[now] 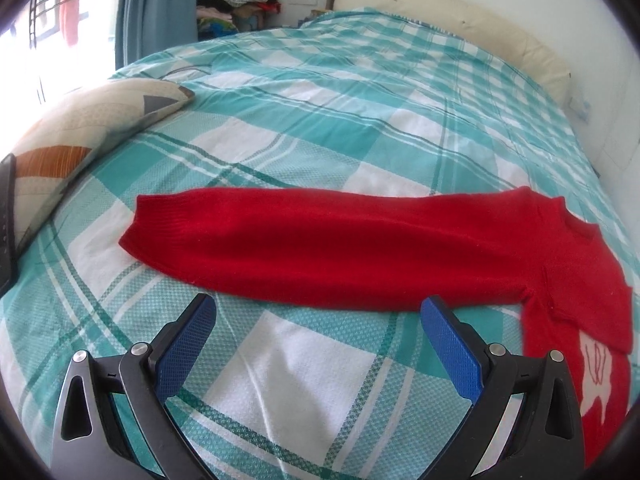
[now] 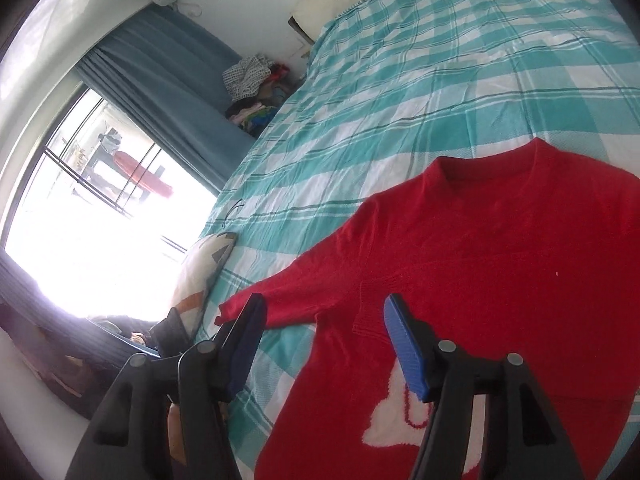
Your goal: Fold small clothes
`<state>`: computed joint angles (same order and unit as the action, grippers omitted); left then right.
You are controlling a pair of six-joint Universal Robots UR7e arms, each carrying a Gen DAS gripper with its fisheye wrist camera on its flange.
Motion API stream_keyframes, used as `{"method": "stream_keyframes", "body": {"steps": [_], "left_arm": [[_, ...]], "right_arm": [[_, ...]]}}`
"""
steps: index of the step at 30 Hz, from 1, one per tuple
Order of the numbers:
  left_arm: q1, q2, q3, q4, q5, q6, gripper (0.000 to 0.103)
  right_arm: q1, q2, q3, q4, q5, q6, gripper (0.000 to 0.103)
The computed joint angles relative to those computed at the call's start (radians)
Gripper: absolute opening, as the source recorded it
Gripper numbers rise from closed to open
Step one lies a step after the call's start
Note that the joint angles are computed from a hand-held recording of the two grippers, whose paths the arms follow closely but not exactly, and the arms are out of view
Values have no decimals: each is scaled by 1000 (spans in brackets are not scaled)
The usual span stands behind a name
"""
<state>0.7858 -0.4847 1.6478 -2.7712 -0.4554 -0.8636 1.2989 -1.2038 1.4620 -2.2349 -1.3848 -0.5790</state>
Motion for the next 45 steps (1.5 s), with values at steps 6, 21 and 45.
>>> {"method": "stream_keyframes", "body": {"steps": [6,21,45], "left_arm": [[2,17,-35,79,-43,-36,102],[-13,-52,33,57,-86,-2,102],[14,-56,-116,-175,-25,254,3]], "right_arm": [[-103,-158,230,-377,-175,-233,62],[-362,-361,529,-724,42,-435,62],[-365,-380,564,-727,81,-428,62]]}}
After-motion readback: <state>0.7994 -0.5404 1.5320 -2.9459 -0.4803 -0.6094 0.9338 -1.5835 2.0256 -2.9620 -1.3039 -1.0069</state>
